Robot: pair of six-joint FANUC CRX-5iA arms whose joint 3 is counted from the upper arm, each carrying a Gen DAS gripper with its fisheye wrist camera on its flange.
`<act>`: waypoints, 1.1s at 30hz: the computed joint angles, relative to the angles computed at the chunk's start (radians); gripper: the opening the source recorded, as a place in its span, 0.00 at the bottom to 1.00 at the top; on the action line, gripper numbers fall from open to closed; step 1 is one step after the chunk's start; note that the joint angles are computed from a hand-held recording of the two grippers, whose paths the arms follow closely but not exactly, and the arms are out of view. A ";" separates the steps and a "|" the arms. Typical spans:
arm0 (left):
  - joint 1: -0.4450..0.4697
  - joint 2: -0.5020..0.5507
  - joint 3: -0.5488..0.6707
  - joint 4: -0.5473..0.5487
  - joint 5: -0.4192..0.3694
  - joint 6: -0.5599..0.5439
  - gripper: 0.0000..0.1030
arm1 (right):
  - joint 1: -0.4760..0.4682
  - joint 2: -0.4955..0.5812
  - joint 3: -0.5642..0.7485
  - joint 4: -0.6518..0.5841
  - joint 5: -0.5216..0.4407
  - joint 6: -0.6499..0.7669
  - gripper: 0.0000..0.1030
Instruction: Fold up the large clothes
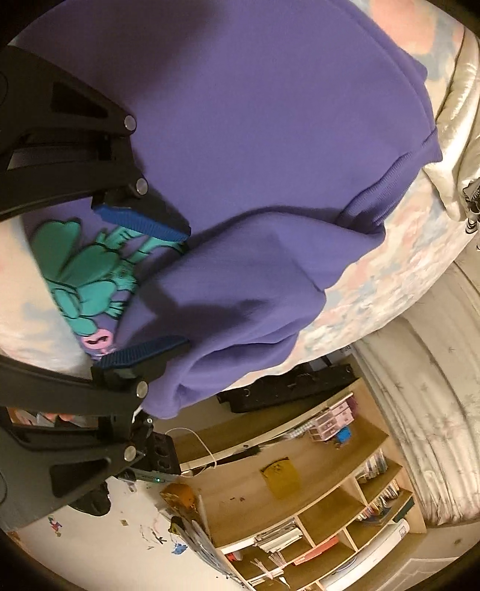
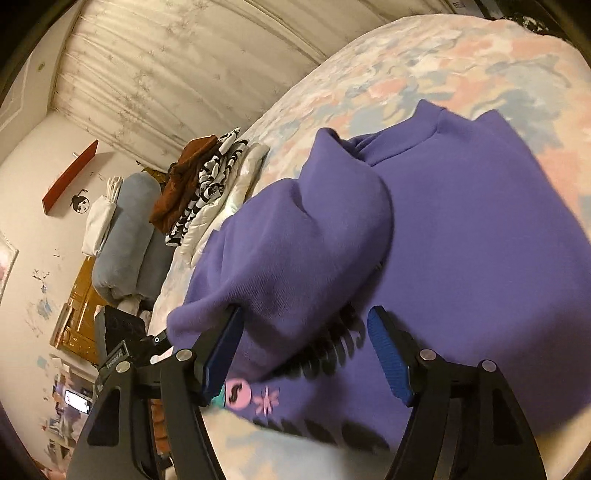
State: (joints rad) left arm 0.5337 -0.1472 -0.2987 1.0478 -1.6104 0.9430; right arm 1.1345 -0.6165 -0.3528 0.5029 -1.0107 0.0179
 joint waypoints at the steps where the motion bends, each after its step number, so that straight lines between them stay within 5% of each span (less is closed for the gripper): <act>1: -0.010 0.001 -0.006 0.010 0.016 -0.001 0.49 | -0.019 0.012 0.004 -0.014 0.023 0.017 0.68; 6: -0.071 -0.008 -0.046 0.081 0.093 0.013 0.49 | -0.115 0.085 0.048 -0.082 0.115 0.107 0.65; 9: -0.108 -0.030 -0.051 0.087 0.150 0.051 0.21 | -0.143 0.128 0.082 -0.107 0.129 0.148 0.27; 13: -0.125 -0.063 0.077 -0.153 0.211 0.218 0.03 | -0.113 0.202 0.161 -0.055 -0.003 0.108 0.19; 15: -0.154 -0.052 0.206 -0.346 0.170 0.307 0.03 | -0.098 0.227 0.207 -0.055 -0.070 0.100 0.17; 19: -0.190 -0.022 0.315 -0.526 0.067 0.361 0.04 | -0.029 0.289 0.320 -0.070 -0.256 0.093 0.16; 22: -0.196 -0.033 0.280 -0.566 0.074 0.326 0.05 | 0.009 0.302 0.315 -0.095 -0.340 0.052 0.17; 27: -0.236 -0.072 0.261 -0.604 0.143 0.287 0.06 | 0.033 0.264 0.247 -0.071 -0.309 -0.003 0.18; 33: -0.207 -0.113 0.246 -0.575 0.161 0.259 0.20 | 0.068 0.232 0.250 -0.041 -0.343 0.033 0.41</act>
